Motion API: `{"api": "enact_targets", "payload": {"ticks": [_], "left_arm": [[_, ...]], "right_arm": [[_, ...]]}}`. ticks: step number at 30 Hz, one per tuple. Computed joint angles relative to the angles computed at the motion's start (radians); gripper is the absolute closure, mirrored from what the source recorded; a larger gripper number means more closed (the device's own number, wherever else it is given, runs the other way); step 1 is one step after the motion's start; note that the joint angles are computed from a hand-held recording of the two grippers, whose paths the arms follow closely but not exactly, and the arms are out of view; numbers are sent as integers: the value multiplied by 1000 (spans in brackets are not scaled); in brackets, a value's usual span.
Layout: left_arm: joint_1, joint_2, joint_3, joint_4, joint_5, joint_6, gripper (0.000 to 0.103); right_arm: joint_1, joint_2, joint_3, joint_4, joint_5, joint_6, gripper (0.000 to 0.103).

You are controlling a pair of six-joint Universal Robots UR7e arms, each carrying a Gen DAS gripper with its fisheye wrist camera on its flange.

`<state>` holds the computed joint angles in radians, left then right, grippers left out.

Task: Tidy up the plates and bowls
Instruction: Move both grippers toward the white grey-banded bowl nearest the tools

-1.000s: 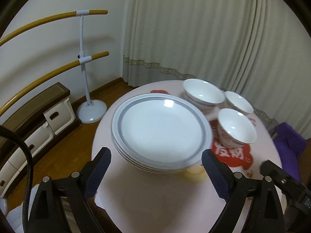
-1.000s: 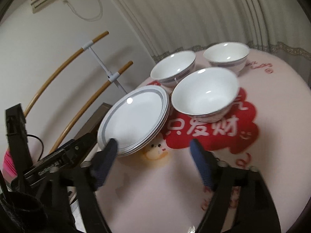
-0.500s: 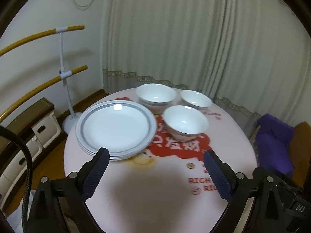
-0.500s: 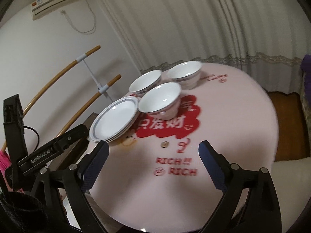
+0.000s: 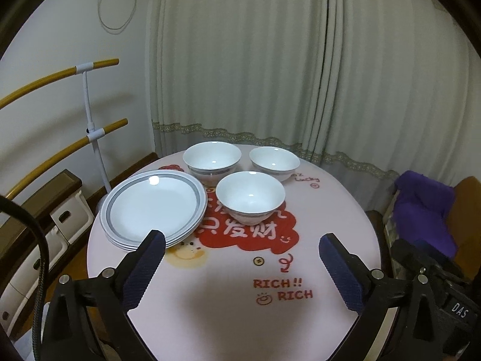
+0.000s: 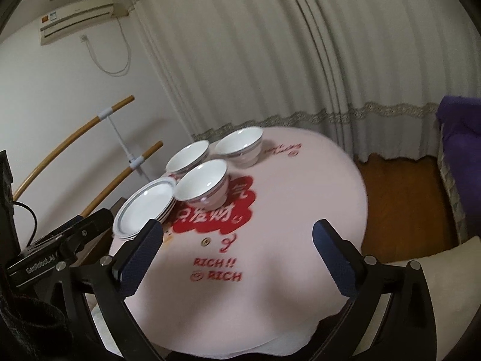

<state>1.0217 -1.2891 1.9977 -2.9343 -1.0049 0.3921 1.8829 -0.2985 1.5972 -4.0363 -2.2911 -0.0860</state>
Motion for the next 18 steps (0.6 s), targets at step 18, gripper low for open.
{"api": "enact_targets", "payload": {"ticks": [18], "left_arm": [[18, 256, -219, 29, 34, -50, 1]], "right_arm": [[-82, -87, -15, 179, 41, -9, 0]]}}
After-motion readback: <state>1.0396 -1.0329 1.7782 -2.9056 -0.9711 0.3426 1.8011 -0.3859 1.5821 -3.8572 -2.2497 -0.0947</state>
